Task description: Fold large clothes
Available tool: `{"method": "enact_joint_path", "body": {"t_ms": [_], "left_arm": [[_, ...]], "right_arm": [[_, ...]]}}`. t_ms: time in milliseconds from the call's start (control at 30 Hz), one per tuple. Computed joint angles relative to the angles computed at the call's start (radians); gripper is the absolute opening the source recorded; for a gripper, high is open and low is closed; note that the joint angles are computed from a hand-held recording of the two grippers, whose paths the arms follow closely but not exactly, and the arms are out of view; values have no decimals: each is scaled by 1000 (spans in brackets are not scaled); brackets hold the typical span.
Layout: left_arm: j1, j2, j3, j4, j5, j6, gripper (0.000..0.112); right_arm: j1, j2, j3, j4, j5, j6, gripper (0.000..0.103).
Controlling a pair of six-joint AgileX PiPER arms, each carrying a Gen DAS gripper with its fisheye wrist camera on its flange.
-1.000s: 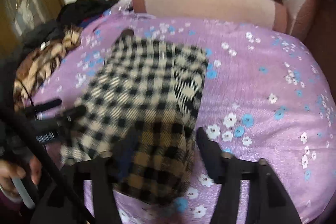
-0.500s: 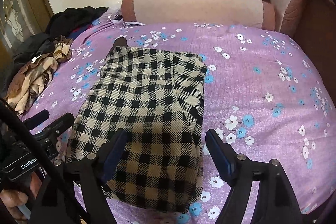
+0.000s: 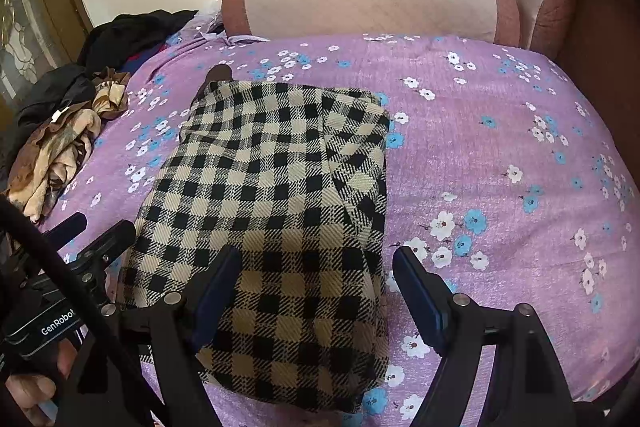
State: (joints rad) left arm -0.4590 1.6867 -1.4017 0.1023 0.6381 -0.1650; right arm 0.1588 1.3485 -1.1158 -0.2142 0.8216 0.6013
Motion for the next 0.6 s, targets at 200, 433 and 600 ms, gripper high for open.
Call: {"method": "enact_joint_path", "body": {"t_ms": [200, 433, 600], "left_arm": [[11, 5, 0, -17, 1, 10, 86], [5, 6, 3, 0, -3, -4, 86], [12, 8, 0, -15, -5, 12, 86]], "right_arm": [[12, 15, -6, 3, 0, 1, 83], [11, 21, -6, 4, -3, 8, 84], [11, 28, -13, 2, -3, 13, 84]]}}
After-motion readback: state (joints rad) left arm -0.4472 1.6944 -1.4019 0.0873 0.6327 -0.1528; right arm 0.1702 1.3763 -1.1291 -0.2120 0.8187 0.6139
